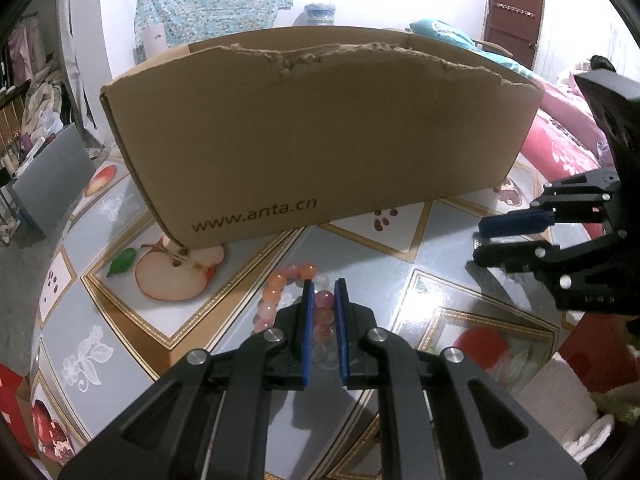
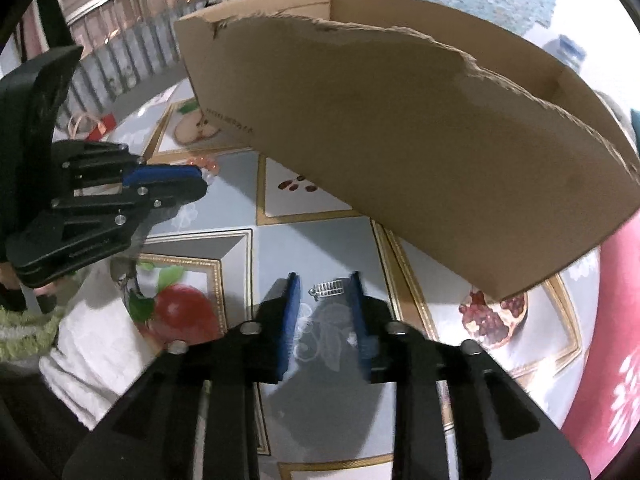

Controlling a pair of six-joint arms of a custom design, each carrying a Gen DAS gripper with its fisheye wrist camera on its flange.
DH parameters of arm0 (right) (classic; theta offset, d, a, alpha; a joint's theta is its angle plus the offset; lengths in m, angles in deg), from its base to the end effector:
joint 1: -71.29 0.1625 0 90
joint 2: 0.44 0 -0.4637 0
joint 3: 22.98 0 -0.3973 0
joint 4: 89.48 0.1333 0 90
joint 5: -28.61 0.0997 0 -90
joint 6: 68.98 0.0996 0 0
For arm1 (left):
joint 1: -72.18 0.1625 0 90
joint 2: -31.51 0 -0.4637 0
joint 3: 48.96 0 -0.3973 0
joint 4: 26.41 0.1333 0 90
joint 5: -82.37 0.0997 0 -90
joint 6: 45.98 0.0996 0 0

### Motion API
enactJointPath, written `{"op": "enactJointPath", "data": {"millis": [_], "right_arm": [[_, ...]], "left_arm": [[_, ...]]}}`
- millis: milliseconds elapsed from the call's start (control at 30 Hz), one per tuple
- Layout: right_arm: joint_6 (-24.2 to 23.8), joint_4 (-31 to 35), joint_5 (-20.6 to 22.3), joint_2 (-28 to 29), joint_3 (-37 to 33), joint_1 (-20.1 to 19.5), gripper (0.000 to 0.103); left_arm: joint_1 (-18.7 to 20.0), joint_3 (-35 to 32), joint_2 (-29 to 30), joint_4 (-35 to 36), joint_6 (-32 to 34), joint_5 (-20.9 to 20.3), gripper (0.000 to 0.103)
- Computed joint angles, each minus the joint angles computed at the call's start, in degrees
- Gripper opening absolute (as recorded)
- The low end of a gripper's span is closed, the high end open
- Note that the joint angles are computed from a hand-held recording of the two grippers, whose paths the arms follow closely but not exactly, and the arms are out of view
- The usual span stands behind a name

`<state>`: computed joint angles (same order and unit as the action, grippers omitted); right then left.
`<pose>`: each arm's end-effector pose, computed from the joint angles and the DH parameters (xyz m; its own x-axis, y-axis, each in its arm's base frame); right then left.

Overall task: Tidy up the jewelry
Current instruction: 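Lift the silver bar with the right gripper while holding the pink bracelet in the left, then carry the pink bracelet and silver bar over the box with both grippers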

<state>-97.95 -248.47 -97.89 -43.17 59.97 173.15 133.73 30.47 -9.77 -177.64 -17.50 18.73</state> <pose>0.2307 -0.7383 0.1984 -0.6525 -0.3149 0.6893 -0.5671 0.8062 -0.1685 -0.2191 -0.7771 0.1800 -0.5564 0.6264 -0.5460 0.8004 0.5804 -0.1498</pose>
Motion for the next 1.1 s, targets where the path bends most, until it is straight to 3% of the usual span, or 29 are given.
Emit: {"op": "enactJointPath", "data": {"millis": [333, 600, 800, 1100], "right_arm": [[2.37, 1.48, 1.14, -0.44, -0.08, -0.24, 0.013], [3.66, 0.82, 2.32, -1.59, 0.60, -0.12, 0.013], [2.31, -2.85, 4.25, -3.52, 1.19, 1.36, 0.013], [1.26, -4.65, 11.40, -6.67, -2.06, 2.37, 0.013]], "left_arm": [[0.42, 0.17, -0.23, -0.40, -0.03, -1.22, 0.009], [1.63, -0.09, -1.84, 0.91, -1.08, -5.78, 0.009], [3.51, -2.60, -4.30, 6.19, -6.17, -14.92, 0.009], [4.80, -8.91, -6.26, 11.98, -11.30, -29.41, 0.009]]}}
